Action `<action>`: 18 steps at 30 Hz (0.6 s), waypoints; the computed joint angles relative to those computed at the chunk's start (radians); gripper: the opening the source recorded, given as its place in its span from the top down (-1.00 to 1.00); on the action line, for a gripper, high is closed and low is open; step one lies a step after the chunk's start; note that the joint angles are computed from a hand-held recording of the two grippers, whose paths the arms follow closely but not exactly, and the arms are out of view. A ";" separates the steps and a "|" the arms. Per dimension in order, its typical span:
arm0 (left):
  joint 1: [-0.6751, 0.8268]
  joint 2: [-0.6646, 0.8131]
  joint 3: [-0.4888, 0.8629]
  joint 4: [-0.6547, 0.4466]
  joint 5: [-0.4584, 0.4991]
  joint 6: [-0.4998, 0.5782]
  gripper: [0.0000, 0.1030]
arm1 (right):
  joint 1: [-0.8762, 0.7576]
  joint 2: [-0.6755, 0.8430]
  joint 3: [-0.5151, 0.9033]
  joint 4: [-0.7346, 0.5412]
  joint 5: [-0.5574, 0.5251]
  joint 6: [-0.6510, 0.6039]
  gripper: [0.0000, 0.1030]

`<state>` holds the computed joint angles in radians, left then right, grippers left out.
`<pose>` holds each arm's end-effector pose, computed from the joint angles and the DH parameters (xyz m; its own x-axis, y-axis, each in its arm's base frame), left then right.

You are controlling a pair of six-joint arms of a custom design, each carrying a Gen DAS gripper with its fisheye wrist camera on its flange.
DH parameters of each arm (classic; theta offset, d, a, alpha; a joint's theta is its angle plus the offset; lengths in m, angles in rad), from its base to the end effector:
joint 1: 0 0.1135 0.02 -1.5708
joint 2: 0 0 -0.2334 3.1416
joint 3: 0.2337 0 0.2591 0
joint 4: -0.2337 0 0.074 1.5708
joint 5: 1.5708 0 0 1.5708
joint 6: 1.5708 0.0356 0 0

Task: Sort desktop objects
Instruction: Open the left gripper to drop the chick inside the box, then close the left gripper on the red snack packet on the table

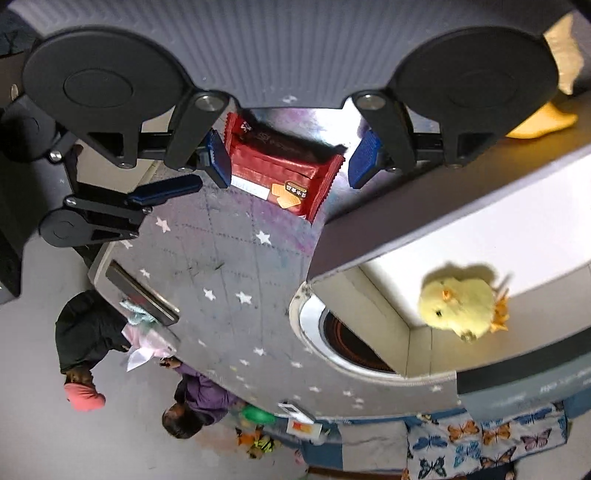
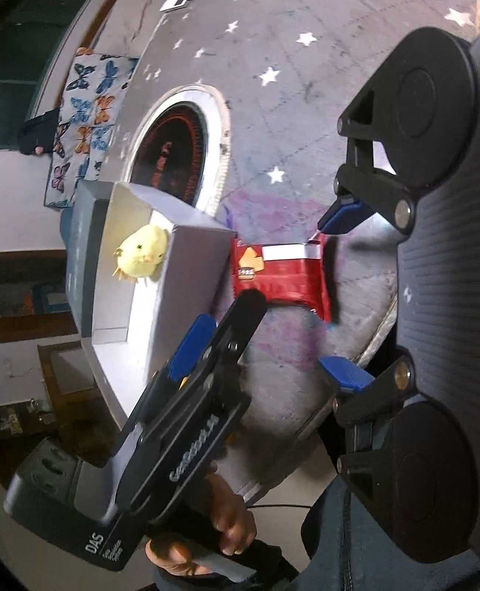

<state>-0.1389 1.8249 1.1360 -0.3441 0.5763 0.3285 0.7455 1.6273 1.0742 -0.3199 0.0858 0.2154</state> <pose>0.3584 -0.0697 0.1363 -0.6784 0.3680 -0.6358 0.6460 0.7111 -0.2777 0.2589 0.2348 0.1813 -0.6858 -0.3433 -0.6417 -0.5004 0.8627 0.0732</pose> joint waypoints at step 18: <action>-0.025 0.140 0.123 -0.047 -0.004 -0.007 -0.32 | -0.006 0.100 0.021 0.076 -0.046 0.037 -0.27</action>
